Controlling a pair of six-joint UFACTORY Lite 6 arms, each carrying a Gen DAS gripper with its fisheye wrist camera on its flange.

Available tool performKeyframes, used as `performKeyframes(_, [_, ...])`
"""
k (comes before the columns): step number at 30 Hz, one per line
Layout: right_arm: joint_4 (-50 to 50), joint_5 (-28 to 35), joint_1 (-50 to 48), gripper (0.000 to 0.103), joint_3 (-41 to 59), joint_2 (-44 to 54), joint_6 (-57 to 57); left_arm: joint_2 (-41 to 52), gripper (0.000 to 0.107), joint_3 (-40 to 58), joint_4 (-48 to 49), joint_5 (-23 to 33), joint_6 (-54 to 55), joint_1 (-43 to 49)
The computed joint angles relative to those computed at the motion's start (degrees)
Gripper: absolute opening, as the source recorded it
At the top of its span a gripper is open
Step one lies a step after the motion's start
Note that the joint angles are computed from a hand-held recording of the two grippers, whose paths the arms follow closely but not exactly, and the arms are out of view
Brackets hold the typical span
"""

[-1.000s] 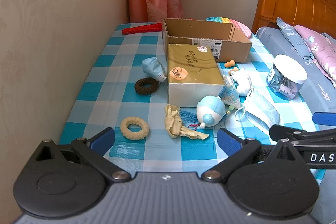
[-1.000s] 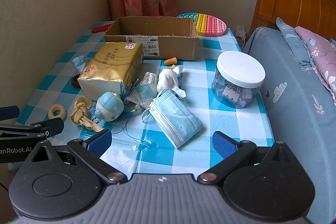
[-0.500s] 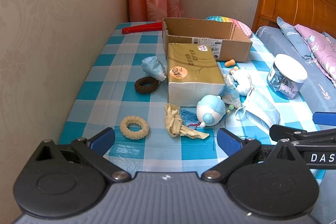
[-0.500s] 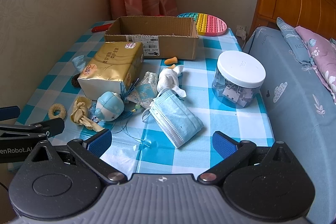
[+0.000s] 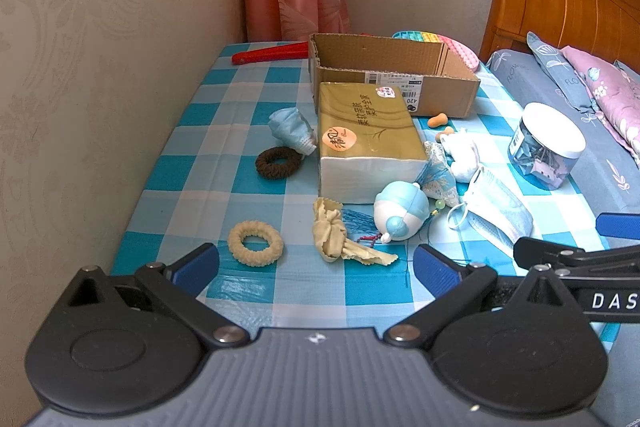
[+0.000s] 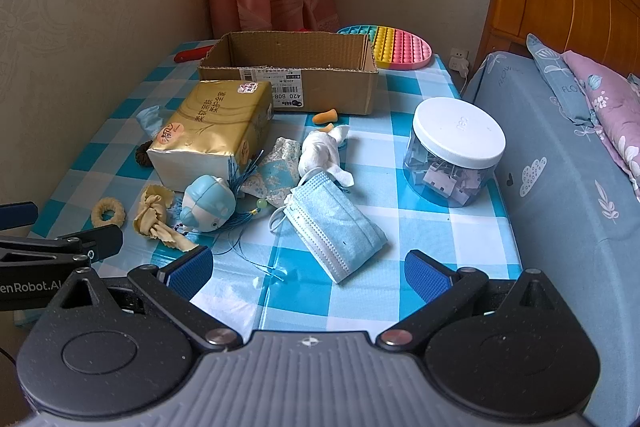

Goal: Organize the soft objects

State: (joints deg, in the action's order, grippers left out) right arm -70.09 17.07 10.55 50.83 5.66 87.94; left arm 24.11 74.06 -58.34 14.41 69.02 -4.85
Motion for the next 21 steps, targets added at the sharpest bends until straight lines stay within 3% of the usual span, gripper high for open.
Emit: performKeyframes(21, [-0.3,0.1,-0.2,0.103,0.2,0.0,-0.2,0.2,0.102,0.4,0.4,0.4,-0.4,0.1])
